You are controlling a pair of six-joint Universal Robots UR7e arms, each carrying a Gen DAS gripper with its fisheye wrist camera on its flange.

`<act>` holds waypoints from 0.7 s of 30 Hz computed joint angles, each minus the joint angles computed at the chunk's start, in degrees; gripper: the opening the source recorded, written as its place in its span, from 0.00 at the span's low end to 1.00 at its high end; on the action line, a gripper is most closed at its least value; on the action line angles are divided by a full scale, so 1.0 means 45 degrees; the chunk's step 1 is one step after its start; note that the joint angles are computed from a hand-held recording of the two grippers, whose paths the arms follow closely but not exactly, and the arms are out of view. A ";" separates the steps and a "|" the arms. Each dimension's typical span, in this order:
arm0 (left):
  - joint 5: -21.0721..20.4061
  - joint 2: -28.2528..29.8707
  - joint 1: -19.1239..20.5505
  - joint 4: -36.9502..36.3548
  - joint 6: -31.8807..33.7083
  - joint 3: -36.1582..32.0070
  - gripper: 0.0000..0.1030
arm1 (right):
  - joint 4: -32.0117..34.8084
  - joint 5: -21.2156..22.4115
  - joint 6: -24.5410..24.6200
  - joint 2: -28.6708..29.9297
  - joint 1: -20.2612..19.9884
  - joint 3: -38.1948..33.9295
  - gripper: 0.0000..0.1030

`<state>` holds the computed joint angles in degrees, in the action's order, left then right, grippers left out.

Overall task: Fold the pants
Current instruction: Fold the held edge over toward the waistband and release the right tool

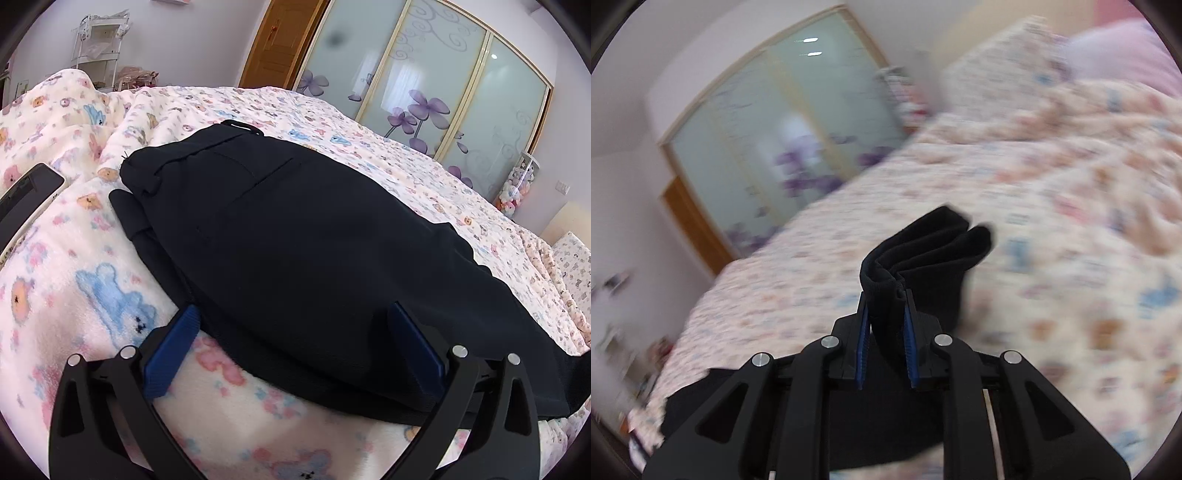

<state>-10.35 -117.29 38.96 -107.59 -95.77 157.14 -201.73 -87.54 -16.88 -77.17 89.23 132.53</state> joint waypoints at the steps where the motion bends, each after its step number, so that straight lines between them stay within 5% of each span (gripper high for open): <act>1: -0.0005 -0.0011 -0.0016 -0.0010 -0.0009 0.0011 0.98 | 0.0186 0.0313 0.0015 0.0281 0.0467 -0.0106 0.17; 8: 0.0055 -0.0157 -0.0097 -0.0283 0.0126 0.0174 0.98 | 0.1719 0.1881 0.0083 0.3427 0.2957 -0.1341 0.17; 11: 0.0110 -0.0308 -0.0202 -0.0500 0.0216 0.0326 0.98 | 0.2647 0.1321 0.0031 0.5095 0.3594 -0.1940 0.17; 15: 0.0190 -0.0618 -0.0313 -0.1450 0.0900 0.0678 0.98 | 0.3797 -0.0565 0.0334 0.6967 0.3862 -0.2509 0.17; 21: 0.0225 -0.0697 -0.0427 -0.1534 0.0827 0.0775 0.98 | 0.2811 0.0403 0.0825 0.6757 0.3961 -0.2632 0.17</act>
<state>-9.33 -120.43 37.04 -114.49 -92.05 160.63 -189.08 -85.72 -13.16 -46.76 107.06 120.69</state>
